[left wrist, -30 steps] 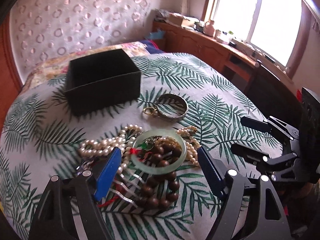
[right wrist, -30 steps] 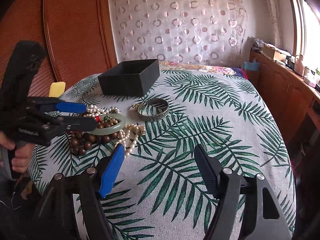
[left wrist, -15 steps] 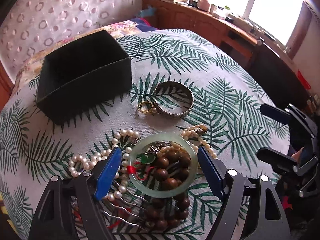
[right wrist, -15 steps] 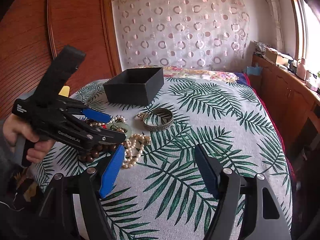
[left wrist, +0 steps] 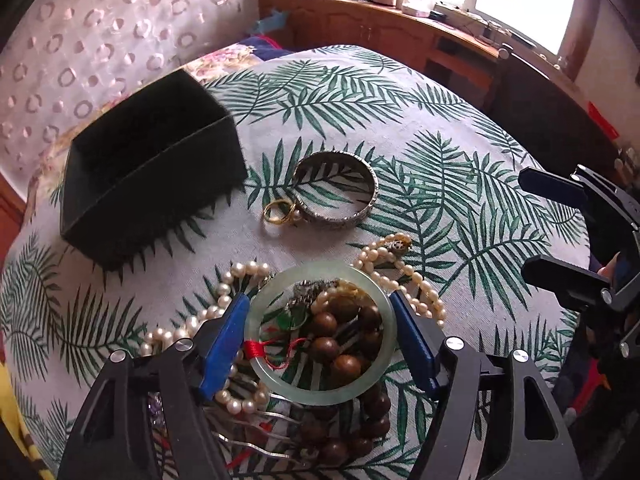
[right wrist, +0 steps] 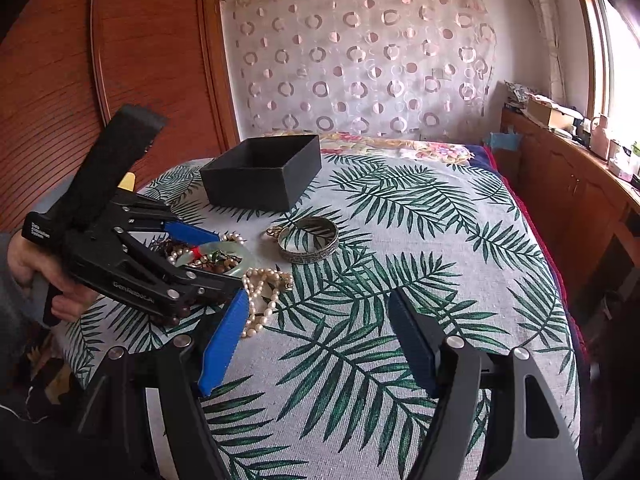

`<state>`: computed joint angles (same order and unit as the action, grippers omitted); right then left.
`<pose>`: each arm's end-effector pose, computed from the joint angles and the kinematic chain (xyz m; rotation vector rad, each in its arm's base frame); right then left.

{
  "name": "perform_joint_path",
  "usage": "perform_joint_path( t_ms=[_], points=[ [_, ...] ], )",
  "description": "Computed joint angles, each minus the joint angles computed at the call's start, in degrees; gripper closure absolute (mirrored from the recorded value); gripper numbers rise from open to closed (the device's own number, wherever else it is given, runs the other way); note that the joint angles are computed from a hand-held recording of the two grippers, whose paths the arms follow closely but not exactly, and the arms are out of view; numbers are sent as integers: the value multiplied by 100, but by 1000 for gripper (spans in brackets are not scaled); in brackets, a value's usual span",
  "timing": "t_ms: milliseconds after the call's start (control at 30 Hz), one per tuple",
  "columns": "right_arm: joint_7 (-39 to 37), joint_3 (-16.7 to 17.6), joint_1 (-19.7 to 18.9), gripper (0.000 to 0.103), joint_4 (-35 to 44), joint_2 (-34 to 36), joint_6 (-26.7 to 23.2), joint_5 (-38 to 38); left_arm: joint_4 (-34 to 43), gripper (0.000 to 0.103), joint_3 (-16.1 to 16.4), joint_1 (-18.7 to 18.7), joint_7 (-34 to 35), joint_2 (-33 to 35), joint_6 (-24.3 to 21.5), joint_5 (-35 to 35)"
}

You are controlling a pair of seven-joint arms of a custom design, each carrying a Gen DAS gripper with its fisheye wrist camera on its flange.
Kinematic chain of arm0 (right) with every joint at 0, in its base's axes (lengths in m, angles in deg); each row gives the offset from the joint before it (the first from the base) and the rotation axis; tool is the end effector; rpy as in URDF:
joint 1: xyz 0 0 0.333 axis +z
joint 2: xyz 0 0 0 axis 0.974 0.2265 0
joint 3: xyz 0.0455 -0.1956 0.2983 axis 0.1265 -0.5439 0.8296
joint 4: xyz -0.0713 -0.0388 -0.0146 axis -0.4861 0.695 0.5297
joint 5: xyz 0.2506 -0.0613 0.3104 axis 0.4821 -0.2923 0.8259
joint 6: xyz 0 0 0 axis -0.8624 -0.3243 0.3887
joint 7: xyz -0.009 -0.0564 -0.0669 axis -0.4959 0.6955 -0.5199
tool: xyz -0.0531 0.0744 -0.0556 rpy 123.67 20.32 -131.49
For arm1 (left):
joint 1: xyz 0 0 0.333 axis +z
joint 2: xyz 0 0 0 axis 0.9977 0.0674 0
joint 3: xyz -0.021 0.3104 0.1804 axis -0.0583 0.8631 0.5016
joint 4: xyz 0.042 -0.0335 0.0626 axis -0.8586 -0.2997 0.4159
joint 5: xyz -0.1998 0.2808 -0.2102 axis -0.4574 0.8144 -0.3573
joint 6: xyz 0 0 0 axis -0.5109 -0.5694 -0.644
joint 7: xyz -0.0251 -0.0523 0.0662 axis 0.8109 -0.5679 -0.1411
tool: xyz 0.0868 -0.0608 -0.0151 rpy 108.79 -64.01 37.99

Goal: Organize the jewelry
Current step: 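Carry the jade bangle toward the black box with the left gripper while the right gripper grasps the metal bangle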

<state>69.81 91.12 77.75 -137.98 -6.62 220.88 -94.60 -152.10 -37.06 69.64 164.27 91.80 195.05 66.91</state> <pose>0.6343 0.2565 0.3815 -1.9112 1.2033 -0.4928 0.6922 -0.2964 0.3730 -1.4435 2.4404 -0.6847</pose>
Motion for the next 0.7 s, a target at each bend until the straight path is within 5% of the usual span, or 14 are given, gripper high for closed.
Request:
perform_joint_path(
  t_ms=[267, 500, 700],
  points=[
    [-355, 368, -259, 29, 432, 313, -388, 8, -692, 35, -112, 232, 37, -459, 740, -344],
    [-1468, 1226, -673, 29, 1491, 1019, -1387, 316, -1126, 35, -236, 451, 163, -788, 1365, -710],
    [-2296, 1398, -446, 29, 2589, 1645, -2501, 737, -1312, 35, -194, 461, 129, -947, 1696, -838]
  ],
)
